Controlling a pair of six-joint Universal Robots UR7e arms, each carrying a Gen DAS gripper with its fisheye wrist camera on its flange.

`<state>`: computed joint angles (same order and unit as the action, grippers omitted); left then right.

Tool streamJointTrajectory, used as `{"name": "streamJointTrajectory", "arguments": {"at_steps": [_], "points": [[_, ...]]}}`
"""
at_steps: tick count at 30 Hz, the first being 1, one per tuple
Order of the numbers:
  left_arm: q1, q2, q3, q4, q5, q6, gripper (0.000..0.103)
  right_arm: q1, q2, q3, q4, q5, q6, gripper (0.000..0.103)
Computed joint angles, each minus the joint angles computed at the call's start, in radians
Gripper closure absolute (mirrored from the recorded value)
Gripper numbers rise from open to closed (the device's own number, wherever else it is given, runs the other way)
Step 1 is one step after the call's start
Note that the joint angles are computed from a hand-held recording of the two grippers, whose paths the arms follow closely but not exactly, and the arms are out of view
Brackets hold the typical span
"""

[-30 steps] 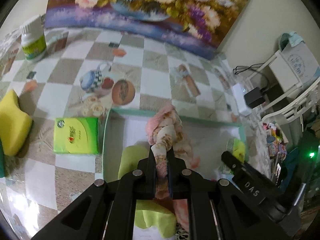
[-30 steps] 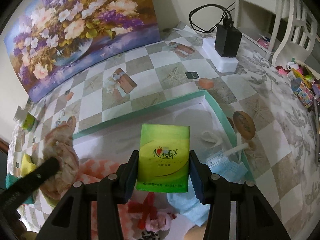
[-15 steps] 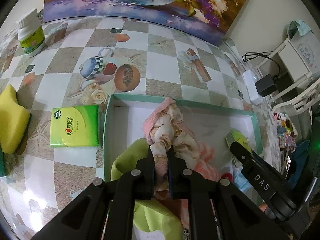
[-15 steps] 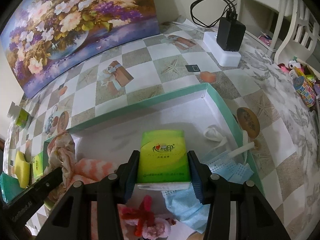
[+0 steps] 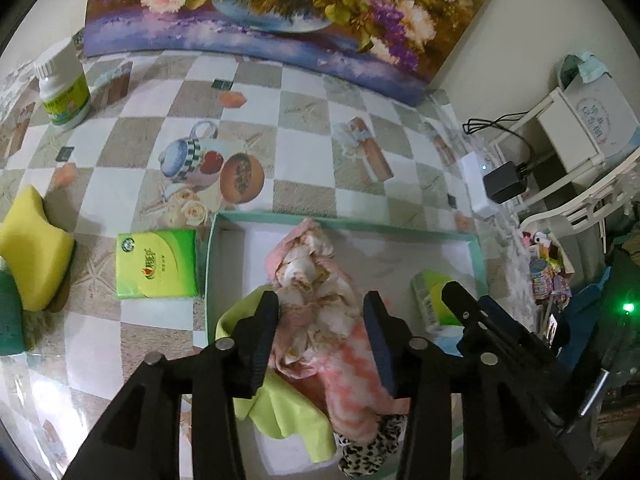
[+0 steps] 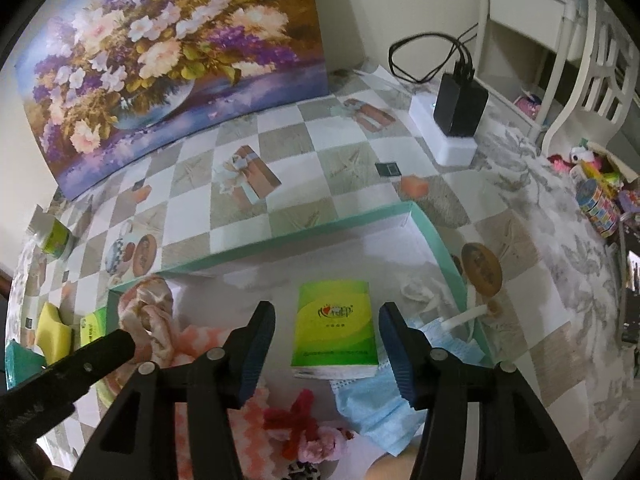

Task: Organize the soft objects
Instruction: 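Open the left tool releasing the cloth while the right releases the tissue pack, then withdraw both open tools up from the tray back over the table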

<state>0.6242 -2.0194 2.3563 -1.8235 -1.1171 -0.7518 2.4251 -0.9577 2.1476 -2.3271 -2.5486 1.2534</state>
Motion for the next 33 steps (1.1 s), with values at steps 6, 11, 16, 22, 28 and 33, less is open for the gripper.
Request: {"name": "streamJointTrajectory", "arguments": {"at_steps": [6, 11, 16, 22, 28, 33], "points": [[-0.012, -0.006, -0.042, 0.079, 0.028, -0.04, 0.056, 0.029, -0.014, -0.023, 0.053, -0.019, 0.026, 0.045], [-0.028, -0.01, -0.076, 0.228, 0.133, -0.151, 0.056, 0.038, -0.008, -0.041, 0.072, -0.006, 0.019, 0.042], [-0.004, -0.001, -0.098, 0.326, 0.196, -0.202, 0.042, 0.029, 0.013, -0.05, 0.066, 0.036, -0.008, 0.037], [0.023, 0.001, -0.104, 0.368, 0.237, -0.236, 0.021, 0.016, 0.032, -0.063, 0.096, 0.066, -0.004, 0.017], [0.042, 0.005, -0.103, 0.384, 0.257, -0.261, 0.011, 0.017, 0.042, -0.084, 0.175, 0.055, 0.033, 0.001], [0.043, 0.004, -0.107, 0.398, 0.267, -0.271, 0.011, 0.021, 0.042, -0.093, 0.207, 0.046, 0.051, 0.0]]}}
